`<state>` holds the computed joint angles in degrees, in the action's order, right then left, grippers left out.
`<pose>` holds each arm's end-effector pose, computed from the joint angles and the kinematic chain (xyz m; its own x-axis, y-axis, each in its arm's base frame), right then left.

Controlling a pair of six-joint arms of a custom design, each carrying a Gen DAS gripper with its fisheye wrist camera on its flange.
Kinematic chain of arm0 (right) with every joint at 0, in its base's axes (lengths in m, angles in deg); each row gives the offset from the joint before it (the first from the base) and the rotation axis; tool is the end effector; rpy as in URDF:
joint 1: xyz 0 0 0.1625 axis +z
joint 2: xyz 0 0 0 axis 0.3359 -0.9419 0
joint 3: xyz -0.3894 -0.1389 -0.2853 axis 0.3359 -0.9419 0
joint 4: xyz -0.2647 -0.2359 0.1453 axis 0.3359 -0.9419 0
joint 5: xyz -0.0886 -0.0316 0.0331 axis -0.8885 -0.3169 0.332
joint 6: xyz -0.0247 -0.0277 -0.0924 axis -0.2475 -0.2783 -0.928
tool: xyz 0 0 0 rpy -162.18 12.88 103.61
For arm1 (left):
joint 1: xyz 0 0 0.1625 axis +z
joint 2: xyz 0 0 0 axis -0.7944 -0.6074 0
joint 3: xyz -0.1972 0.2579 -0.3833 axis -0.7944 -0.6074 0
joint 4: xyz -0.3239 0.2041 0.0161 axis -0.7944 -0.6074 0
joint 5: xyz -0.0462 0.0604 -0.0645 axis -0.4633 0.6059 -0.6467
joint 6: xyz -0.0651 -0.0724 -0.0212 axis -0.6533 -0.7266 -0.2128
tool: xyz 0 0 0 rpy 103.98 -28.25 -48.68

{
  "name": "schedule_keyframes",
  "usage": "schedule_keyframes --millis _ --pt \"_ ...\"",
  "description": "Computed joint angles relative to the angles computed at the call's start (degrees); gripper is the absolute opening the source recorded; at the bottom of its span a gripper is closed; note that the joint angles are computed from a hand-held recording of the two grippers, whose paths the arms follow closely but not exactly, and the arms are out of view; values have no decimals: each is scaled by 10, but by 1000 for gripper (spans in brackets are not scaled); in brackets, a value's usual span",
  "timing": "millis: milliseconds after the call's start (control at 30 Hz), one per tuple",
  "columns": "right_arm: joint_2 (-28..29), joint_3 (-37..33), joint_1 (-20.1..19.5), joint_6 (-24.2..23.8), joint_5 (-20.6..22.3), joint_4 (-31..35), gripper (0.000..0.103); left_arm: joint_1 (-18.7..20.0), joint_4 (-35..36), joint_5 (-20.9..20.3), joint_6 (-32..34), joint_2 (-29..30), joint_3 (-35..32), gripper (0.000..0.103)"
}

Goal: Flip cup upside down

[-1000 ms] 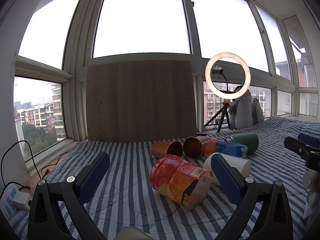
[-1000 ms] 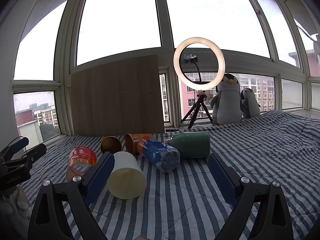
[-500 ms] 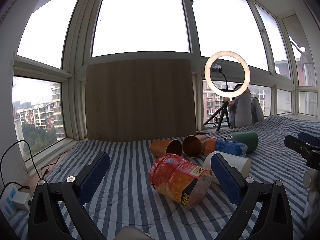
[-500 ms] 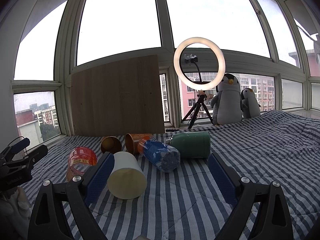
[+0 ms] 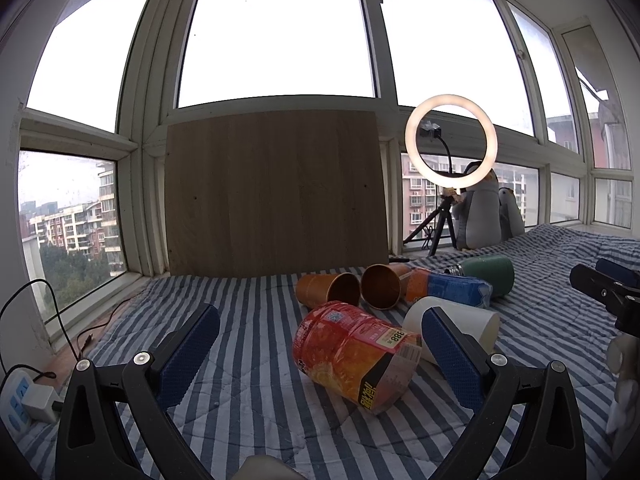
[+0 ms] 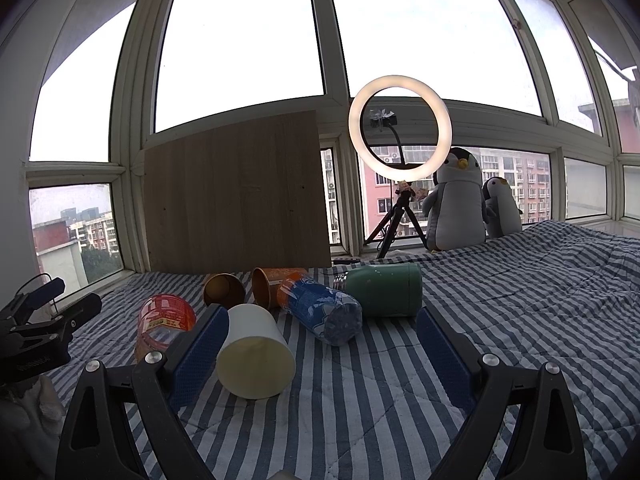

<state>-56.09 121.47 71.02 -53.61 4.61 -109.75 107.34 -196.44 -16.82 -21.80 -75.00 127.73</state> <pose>0.1687 -0.8650 0.1552 -0.6921 -0.4805 0.5386 -0.6706 0.1517 -0.7262 -0.2351 -0.7083 0.2106 -0.6263 -0.3545 -0.6943 0.6814 0.1837 -0.7085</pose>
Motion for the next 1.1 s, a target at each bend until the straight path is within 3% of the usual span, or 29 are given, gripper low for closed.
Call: schedule_keyframes --millis 133,267,467,733,967,1067,1100 --pt "2 -3 1 2 0 2 93 5 72 14 -69 -16 13 103" --pt "0 -1 -1 5 7 3 94 14 195 38 -167 -40 20 103" --pt "-4 3 -4 11 21 7 96 21 320 62 -250 -70 7 103" --pt "-6 0 -5 7 27 33 97 56 577 61 -413 -100 -89 103" --pt "-6 1 -4 3 18 35 97 117 922 -24 -666 -101 -242 103" --pt "-5 -2 -3 4 13 37 97 153 1072 -125 -769 -80 -348 103" --pt "-5 -3 -3 5 11 38 97 161 1102 -141 -791 -69 -382 103"
